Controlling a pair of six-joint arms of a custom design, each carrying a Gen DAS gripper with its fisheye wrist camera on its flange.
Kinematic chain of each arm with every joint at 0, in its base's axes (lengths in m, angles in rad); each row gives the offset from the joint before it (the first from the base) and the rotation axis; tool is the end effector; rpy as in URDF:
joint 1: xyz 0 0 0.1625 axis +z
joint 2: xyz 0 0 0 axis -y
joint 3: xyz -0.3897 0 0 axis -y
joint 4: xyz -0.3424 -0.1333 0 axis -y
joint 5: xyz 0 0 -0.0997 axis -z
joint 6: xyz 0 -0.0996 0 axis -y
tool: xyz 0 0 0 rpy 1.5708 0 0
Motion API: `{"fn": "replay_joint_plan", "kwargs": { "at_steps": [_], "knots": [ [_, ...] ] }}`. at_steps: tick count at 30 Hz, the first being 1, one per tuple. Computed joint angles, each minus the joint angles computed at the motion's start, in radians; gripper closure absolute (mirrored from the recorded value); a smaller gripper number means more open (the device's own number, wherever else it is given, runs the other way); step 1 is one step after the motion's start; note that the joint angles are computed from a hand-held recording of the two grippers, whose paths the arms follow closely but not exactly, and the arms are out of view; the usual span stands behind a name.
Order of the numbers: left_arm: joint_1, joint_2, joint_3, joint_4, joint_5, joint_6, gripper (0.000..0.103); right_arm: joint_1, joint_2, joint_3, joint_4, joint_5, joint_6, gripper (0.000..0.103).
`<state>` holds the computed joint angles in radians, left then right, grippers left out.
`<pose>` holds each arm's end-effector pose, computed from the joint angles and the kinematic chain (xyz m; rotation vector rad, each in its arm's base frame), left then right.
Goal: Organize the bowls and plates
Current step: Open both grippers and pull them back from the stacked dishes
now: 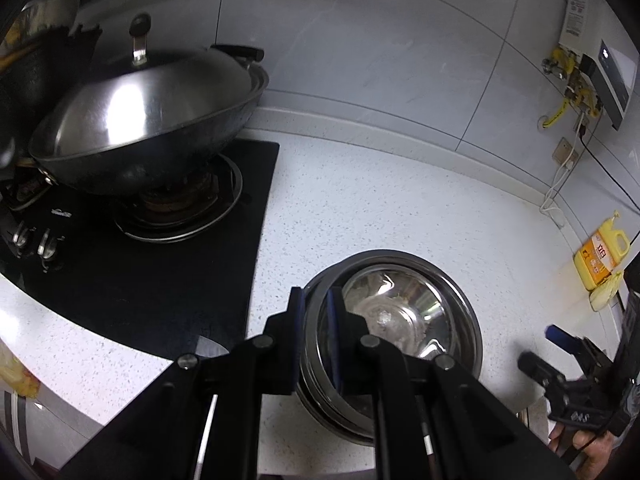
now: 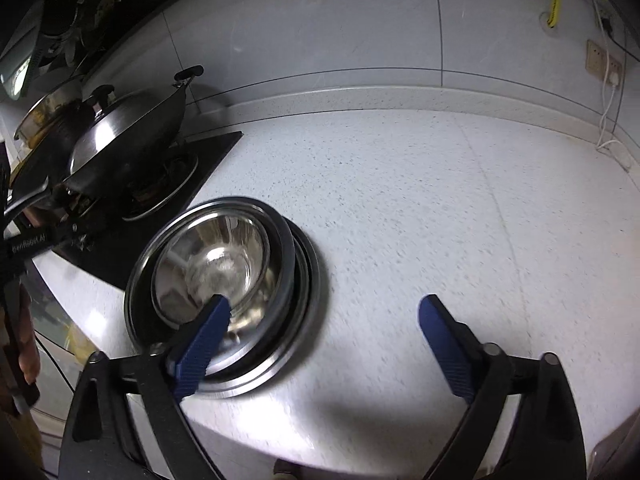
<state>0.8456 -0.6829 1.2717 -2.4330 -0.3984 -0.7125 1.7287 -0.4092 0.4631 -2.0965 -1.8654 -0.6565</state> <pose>-0.2915 -0.6683 0.2080 -0.1828 2.1517 -1.1630 0.2338 -0.8048 0.2595 0.9792 -2.5129 0.5292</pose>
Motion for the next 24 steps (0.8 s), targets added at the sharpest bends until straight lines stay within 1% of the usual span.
{"fn": "replay_joint_plan", "kwargs": {
  "at_steps": [1, 3, 6, 9, 12, 13, 14, 15, 16, 19, 22, 24],
  "knots": [
    [-0.006, 0.002, 0.003, -0.003, 0.01, 0.002, 0.092, -0.003, -0.039, 0.073, -0.046, 0.003, -0.01, 0.001],
    [-0.024, 0.004, 0.012, -0.002, 0.03, -0.004, 0.092, -0.008, -0.106, 0.199, -0.136, 0.008, -0.037, 0.002],
    [-0.046, 0.006, 0.026, 0.0, 0.05, -0.018, 0.092, -0.015, -0.183, 0.33, -0.235, 0.013, -0.074, 0.002],
    [-0.065, 0.006, 0.037, 0.019, 0.06, -0.049, 0.092, -0.022, -0.252, 0.435, -0.313, 0.02, -0.103, 0.002],
    [-0.085, 0.009, 0.046, 0.069, 0.087, -0.109, 0.092, -0.03, -0.308, 0.512, -0.373, 0.032, -0.126, 0.002],
    [-0.091, 0.01, 0.044, 0.108, 0.096, -0.142, 0.092, -0.033, -0.322, 0.528, -0.384, 0.036, -0.133, 0.002],
    [-0.1, 0.011, 0.034, 0.19, 0.113, -0.206, 0.092, -0.035, -0.339, 0.55, -0.4, 0.039, -0.14, 0.002],
    [-0.104, 0.014, 0.027, 0.23, 0.122, -0.233, 0.092, -0.037, -0.35, 0.562, -0.407, 0.042, -0.141, 0.002],
    [-0.111, 0.017, 0.027, 0.243, 0.13, -0.245, 0.092, -0.04, -0.364, 0.578, -0.414, 0.047, -0.139, 0.002],
    [-0.131, 0.021, 0.043, 0.206, 0.13, -0.242, 0.092, -0.047, -0.395, 0.611, -0.435, 0.064, -0.133, 0.002],
    [-0.148, 0.021, 0.037, 0.27, 0.13, -0.305, 0.092, -0.054, -0.424, 0.637, -0.443, 0.079, -0.132, 0.002],
    [-0.164, 0.019, 0.029, 0.348, 0.139, -0.373, 0.092, -0.06, -0.439, 0.652, -0.446, 0.094, -0.131, 0.002]
  ]
}}
